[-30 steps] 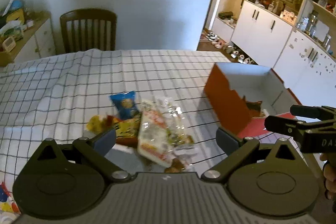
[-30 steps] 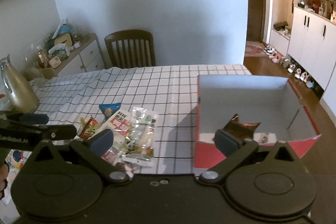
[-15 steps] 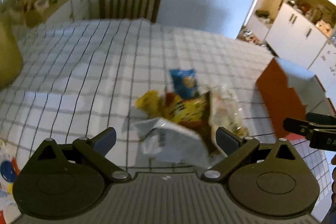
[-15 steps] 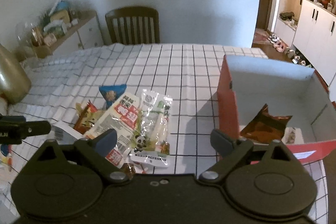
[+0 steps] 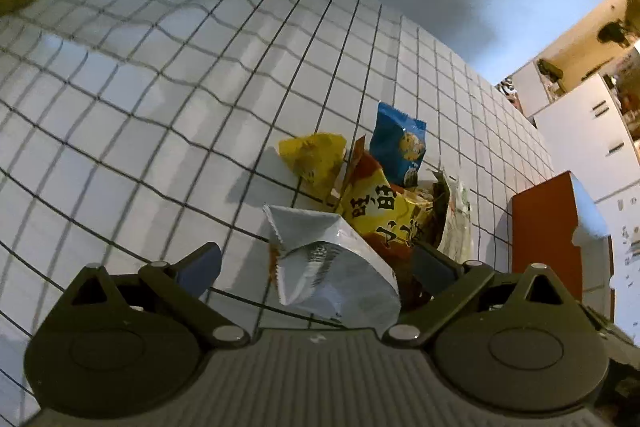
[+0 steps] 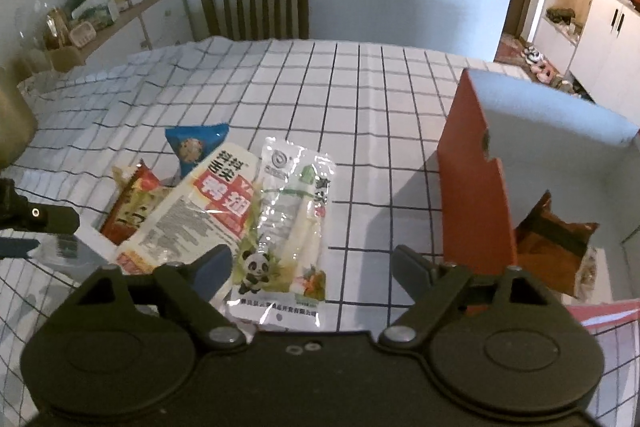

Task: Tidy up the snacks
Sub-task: 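Grasp the white chip bag with the left tool while the right tool grasps the bamboo-shoot packet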

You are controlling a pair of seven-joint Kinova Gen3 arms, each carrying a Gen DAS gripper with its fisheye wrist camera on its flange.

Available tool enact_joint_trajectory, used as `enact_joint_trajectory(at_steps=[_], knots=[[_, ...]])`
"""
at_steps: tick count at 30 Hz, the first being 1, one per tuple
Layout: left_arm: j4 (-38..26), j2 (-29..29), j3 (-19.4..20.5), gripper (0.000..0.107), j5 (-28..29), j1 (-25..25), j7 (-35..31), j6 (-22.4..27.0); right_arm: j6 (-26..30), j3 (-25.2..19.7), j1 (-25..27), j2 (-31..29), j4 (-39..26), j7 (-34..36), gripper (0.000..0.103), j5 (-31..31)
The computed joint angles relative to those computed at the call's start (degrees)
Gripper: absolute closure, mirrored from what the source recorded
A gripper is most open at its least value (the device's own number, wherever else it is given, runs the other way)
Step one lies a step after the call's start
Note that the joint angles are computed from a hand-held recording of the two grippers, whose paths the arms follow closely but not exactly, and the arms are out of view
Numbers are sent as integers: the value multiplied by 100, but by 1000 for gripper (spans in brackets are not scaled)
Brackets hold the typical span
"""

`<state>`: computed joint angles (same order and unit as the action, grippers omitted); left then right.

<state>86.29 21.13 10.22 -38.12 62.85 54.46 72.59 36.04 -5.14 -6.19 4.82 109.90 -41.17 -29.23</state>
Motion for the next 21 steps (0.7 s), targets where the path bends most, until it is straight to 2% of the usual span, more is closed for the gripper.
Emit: enact_joint_trajectory(at_steps=[6,10,17,21], knots=[[296,-58,-70,6,118,-173,364,-573,-202,-108,-148,378,-125,-462,19,312],[485,-82,-88,6,115,-208,668,-882,-198,-231,-139,549,-167,-503,19,378],[619,-70,-108,7,49,-225,849,-1174,-286,-299,-228,804,-261,-824,16,685],[681,-57,-143,15,18,-219,978,-1323,-408,-310,-281,919,-268,-1069,13,922]])
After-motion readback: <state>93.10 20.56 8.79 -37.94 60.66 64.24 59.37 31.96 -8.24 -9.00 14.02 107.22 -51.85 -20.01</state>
